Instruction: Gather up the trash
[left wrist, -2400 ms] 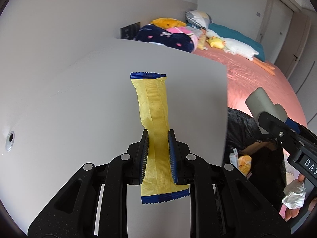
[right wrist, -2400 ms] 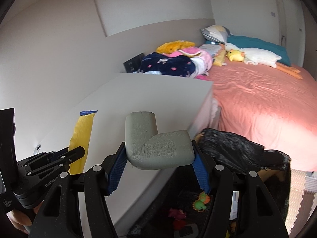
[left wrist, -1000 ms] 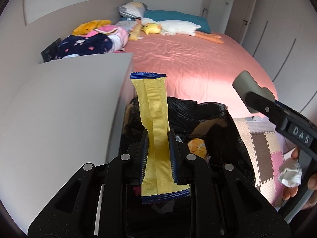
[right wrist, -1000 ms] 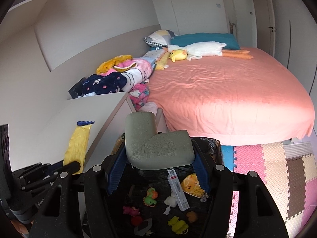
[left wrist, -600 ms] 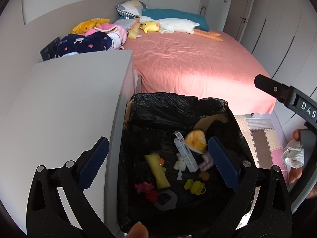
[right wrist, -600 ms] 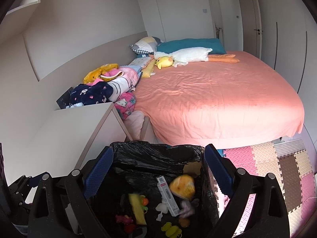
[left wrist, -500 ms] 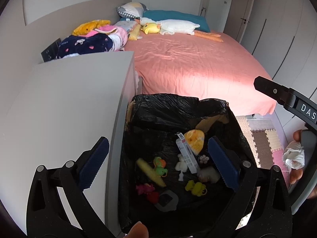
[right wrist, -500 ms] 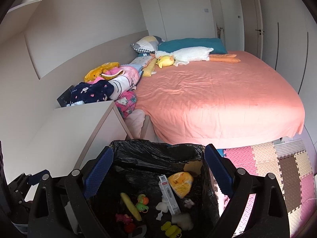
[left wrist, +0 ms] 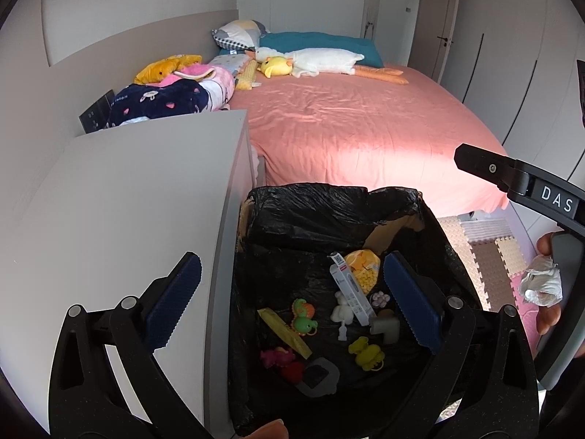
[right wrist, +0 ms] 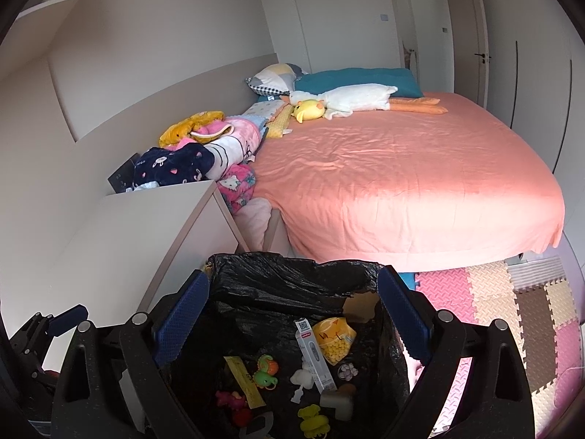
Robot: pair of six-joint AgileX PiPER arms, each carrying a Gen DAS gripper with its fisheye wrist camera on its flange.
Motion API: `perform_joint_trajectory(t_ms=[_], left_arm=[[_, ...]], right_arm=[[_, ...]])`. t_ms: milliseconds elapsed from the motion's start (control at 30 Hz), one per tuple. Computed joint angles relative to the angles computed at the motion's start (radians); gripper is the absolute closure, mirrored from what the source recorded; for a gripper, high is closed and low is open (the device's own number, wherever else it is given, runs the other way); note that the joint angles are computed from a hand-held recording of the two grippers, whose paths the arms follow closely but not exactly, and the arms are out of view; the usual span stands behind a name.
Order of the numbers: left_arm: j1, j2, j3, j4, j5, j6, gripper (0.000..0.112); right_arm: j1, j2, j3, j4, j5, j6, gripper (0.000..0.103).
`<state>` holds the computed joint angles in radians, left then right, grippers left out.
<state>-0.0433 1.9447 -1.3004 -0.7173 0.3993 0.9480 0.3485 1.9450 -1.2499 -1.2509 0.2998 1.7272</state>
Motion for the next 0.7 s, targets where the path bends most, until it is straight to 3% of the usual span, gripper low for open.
perform_joint_trajectory(t_ms=[700], left_arm=[[-0.005,-0.005,0.003,0.003,0.007,0.004,0.016]], right_arm=[[0.004,0.003,0.014,-0.018,-0.007,0.016,0.010]])
